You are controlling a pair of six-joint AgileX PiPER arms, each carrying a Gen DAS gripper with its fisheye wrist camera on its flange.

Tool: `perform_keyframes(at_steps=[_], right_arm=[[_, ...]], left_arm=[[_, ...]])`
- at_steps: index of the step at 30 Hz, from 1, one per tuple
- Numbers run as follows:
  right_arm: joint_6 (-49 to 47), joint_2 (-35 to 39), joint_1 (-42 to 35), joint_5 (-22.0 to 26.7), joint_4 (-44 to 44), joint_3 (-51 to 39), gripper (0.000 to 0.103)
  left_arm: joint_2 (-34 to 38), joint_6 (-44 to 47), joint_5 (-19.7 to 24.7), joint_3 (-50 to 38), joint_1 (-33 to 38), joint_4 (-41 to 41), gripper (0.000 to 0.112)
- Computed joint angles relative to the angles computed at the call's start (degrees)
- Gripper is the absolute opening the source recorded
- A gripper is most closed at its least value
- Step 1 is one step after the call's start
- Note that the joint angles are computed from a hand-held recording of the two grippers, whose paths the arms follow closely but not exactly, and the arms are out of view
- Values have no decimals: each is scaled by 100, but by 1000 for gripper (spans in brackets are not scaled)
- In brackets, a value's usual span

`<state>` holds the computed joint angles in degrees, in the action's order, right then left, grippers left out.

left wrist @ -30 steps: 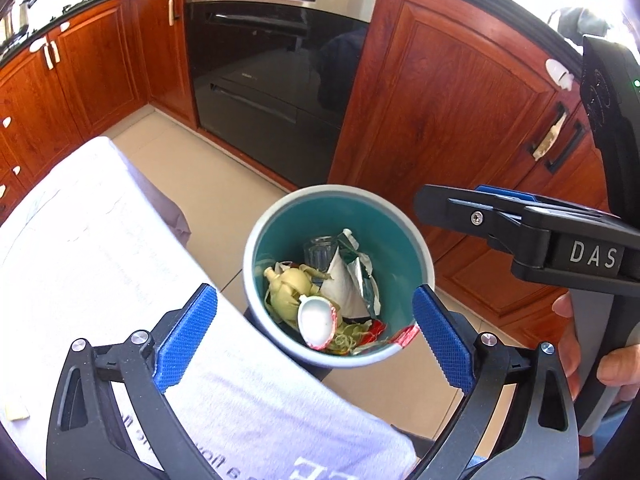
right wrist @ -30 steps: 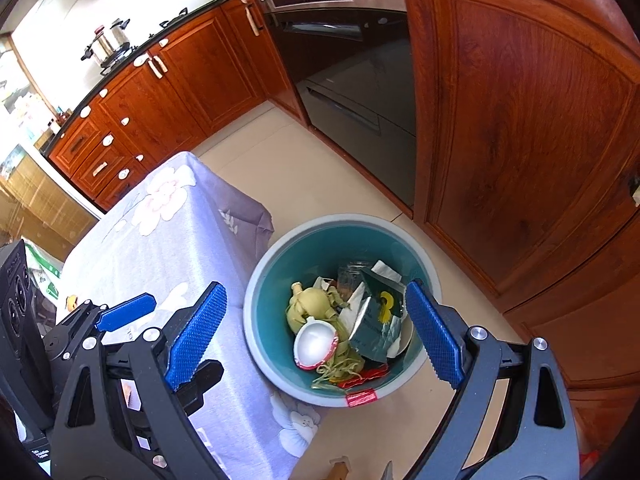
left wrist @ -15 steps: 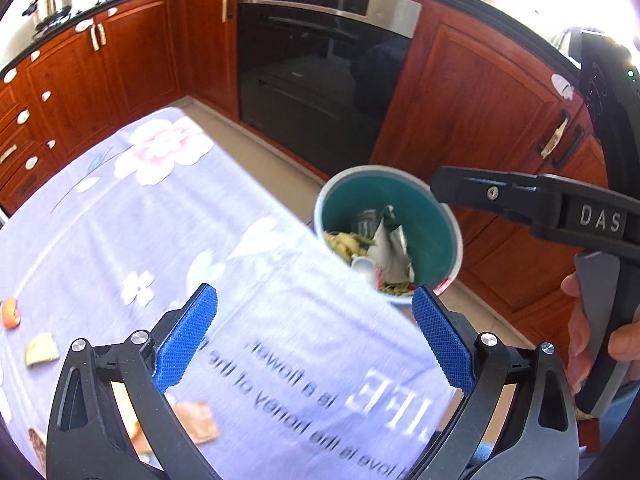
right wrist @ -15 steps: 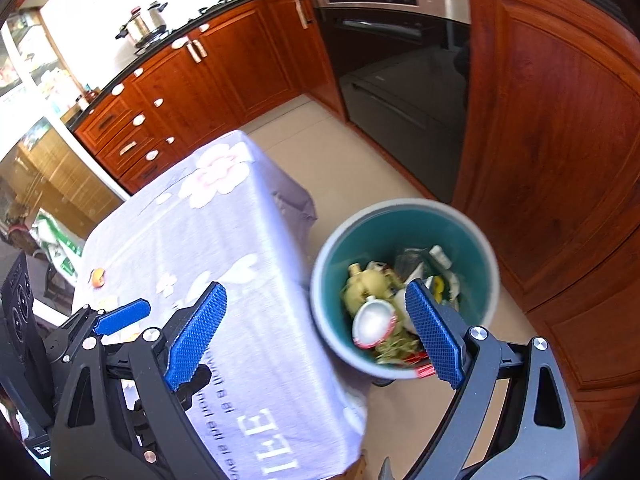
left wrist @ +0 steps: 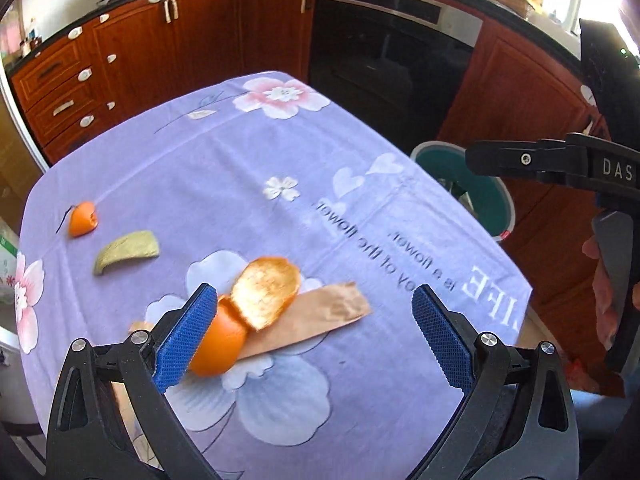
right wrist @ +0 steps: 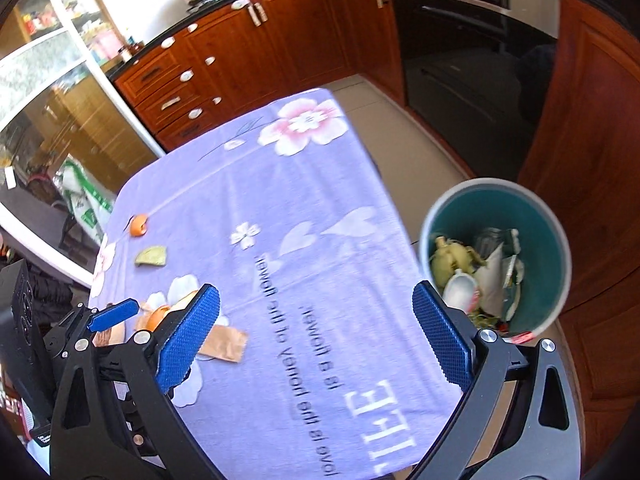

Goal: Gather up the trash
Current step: 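Move both tools back over the table toward the orange peel and paper strip, then grasp the orange peel with the left tool and lift it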

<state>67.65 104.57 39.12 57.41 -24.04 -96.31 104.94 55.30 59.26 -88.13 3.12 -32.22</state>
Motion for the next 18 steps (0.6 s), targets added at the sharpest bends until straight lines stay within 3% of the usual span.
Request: perform_keyframes(at_steps=[9, 18], right_arm=[[-624, 1323, 249, 520, 560, -1763, 93], [-953, 2040, 213, 848, 966, -2604, 93]], left_arm=[[559, 416, 183, -358, 784, 113, 97], [829, 717, 174, -524, 645, 217, 88]])
